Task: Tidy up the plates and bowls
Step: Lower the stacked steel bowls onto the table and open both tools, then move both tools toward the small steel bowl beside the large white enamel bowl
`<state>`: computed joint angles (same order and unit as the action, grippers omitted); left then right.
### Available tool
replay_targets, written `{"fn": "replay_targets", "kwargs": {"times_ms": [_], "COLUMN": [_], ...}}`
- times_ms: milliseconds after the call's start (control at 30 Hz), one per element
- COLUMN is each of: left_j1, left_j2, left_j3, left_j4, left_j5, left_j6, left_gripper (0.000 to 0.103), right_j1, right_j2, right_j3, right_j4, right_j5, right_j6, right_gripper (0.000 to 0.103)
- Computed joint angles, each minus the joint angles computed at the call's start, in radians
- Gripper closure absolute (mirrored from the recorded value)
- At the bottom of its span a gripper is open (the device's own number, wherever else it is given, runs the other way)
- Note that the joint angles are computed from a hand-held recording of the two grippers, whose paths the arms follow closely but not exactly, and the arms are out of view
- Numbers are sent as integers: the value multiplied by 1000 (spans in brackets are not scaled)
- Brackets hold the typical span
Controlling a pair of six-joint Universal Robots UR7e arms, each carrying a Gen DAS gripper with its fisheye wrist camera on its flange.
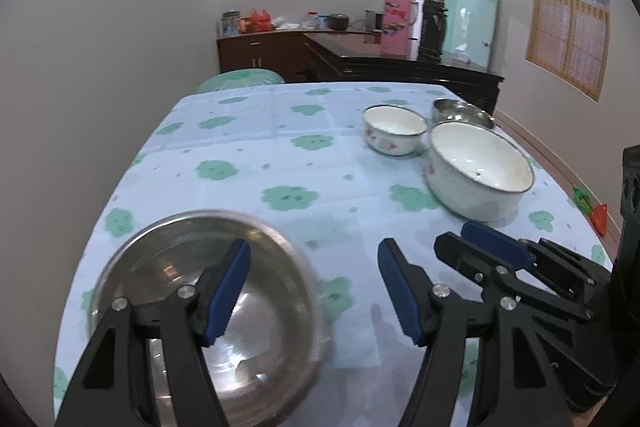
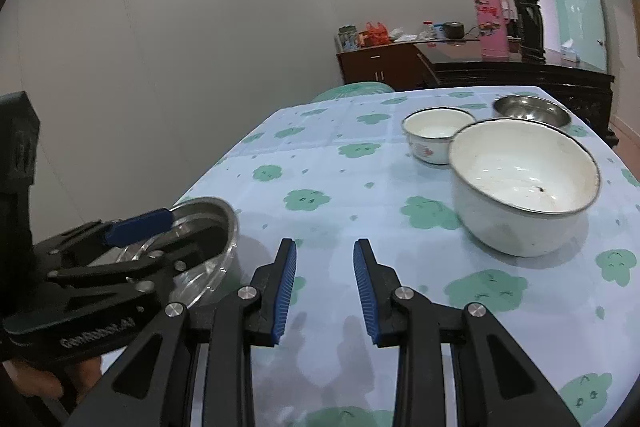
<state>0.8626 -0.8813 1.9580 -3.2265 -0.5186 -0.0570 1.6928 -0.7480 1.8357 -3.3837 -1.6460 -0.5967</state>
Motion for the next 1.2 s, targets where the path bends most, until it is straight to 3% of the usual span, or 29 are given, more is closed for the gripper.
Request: {"fn": "replay_targets", "kwargs": {"times_ms": [267, 467, 833, 1067, 1200], "left_j1": [0, 22, 55, 73, 80], "left_j2": [94, 147, 272, 330, 366], "left_j3": [-98, -186, -397, -507, -559], "left_j4": [-21, 11, 68, 96, 100], "left_j5": [-55, -113, -89, -92, -89], "left_j6": [55, 16, 7, -37, -38], "left_gripper": [36, 36, 36, 36, 36], "right_j1": [-53, -96, -128, -157, -166], "right_j2": [-73, -117, -98, -54, -43], "right_j3": [37, 10, -183, -274, -289], "right_j4": [-80, -115, -1, 22, 48], "right_j5": [13, -4, -18, 48, 42], "right_j6": [7, 22, -17, 9, 6], "right_gripper": [70, 70, 70, 70, 70]}}
